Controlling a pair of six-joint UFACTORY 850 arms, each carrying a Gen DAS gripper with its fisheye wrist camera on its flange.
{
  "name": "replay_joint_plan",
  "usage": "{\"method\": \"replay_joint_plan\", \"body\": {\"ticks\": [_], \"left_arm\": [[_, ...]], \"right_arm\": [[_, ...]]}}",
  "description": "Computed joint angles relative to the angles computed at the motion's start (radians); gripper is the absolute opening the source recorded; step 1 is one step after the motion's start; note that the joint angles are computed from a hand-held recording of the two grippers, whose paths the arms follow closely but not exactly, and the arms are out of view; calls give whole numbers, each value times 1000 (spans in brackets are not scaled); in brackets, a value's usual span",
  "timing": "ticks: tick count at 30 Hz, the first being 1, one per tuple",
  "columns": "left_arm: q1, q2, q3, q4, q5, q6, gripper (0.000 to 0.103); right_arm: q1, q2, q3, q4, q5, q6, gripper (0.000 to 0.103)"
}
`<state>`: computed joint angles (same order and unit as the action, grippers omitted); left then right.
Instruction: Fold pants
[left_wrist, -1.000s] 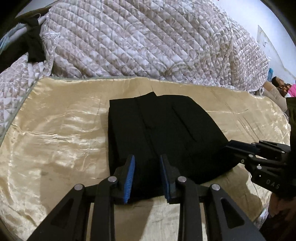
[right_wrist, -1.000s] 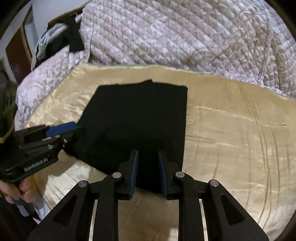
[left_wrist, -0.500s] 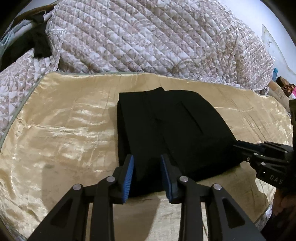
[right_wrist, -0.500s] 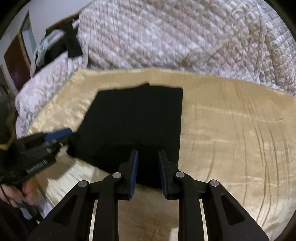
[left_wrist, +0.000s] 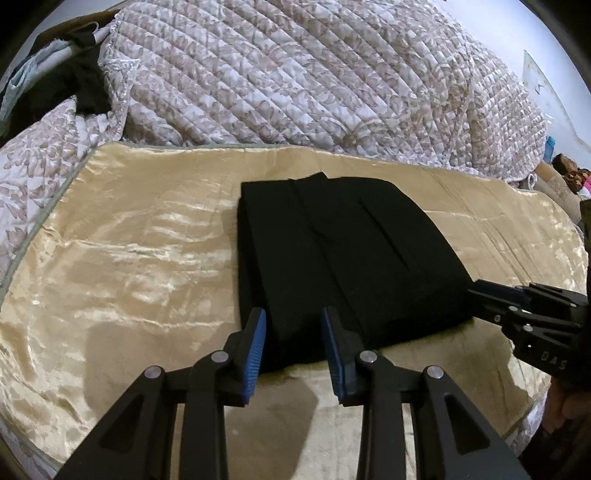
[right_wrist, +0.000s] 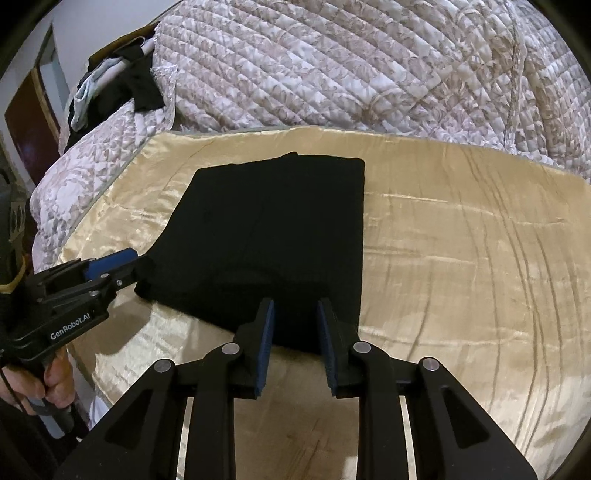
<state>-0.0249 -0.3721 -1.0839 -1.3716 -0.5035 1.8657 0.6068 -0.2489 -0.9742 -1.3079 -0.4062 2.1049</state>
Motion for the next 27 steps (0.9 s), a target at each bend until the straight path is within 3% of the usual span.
{"method": "replay_joint_plan", "body": {"ticks": [7, 12, 15, 22, 25, 27], "left_arm": [[6, -1, -4, 51, -5, -57, 38], [12, 9, -14, -35, 8, -11, 38], [-1, -12, -56, -20, -1, -51, 38], [-55, -141, -265, 112, -90, -226, 38], [-84, -218, -356, 163, -51, -285, 38], [-98, -275, -418, 275, -15, -414, 38]], "right_arm": [[20, -11, -22, 34, -31, -72, 27], [24, 13, -5, -126, -20, 63, 27], [21, 6, -11, -138, -37, 85, 27], [-68, -52, -109, -44, 28, -109, 25], [-135, -89, -158, -6, 100, -179, 23], [-180, -123, -188, 42, 140, -225, 23]]}}
